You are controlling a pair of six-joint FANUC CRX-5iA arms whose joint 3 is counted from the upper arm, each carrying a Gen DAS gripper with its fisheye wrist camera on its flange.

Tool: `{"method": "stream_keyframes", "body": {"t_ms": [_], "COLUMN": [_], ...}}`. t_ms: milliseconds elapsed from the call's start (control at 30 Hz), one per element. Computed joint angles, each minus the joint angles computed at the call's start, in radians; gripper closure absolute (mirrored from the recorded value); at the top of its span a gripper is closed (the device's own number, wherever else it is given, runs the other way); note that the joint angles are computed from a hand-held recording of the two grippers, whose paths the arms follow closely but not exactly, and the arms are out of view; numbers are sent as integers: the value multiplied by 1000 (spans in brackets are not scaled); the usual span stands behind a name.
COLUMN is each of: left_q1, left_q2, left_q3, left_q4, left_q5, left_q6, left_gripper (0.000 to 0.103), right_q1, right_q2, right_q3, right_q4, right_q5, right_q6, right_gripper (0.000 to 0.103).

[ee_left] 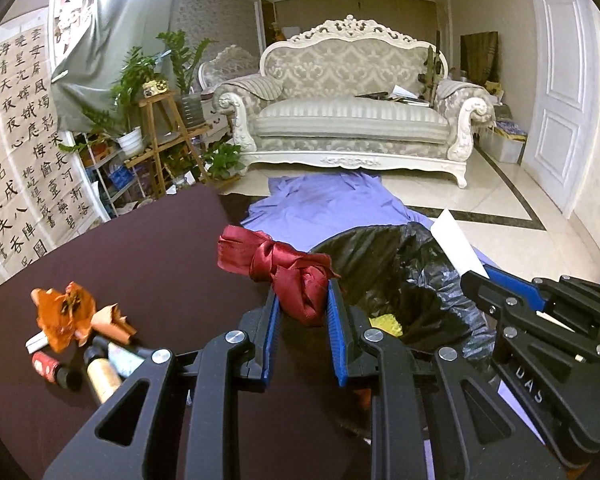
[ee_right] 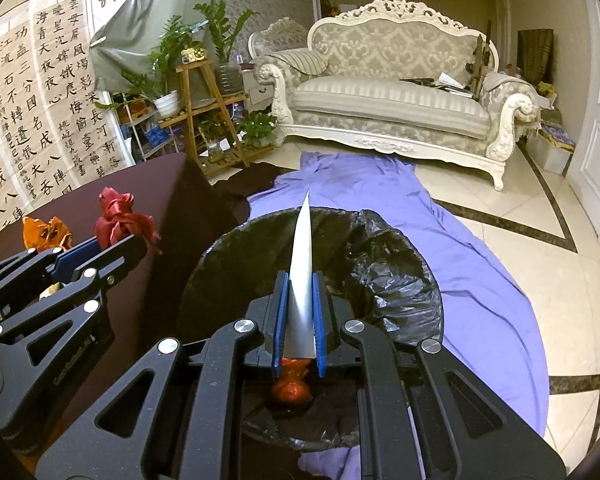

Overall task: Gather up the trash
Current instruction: 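Open both tools over the bin to drop the red cloth and paper cone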

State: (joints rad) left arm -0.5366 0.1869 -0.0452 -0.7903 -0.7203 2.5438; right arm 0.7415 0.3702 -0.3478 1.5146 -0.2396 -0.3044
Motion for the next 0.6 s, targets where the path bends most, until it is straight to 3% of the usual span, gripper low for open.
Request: {"method": "stream_keyframes", "body": {"t_ms": [100, 167, 200, 233, 433, 600], "left_q1": [10, 26, 30, 31, 29, 9], "left_q2": [19, 25, 28, 28, 18, 16], "left_q3": [15, 15, 17, 17, 11, 18], "left_q4": [27, 66, 75, 77, 60, 15], "left_q5": [-1, 8, 7, 8, 0, -26], "left_q6": [-31, -70, -80, -78, -43, 4], "left_gripper": [76, 70, 61, 54, 39, 32], "right_q1": [-5, -19, -24, -21, -27, -30], "right_q2": [10, 13, 14, 15, 14, 9], "right_q3": [7, 5, 4, 8, 2, -4], "right_q4": [-8, 27, 36, 24, 6, 14], "right_q5": [2, 8, 9, 5, 1, 2], "right_q6": [7, -30, -44, -39, -44, -52], "right_gripper": [87, 83, 78, 77, 77, 75]}}
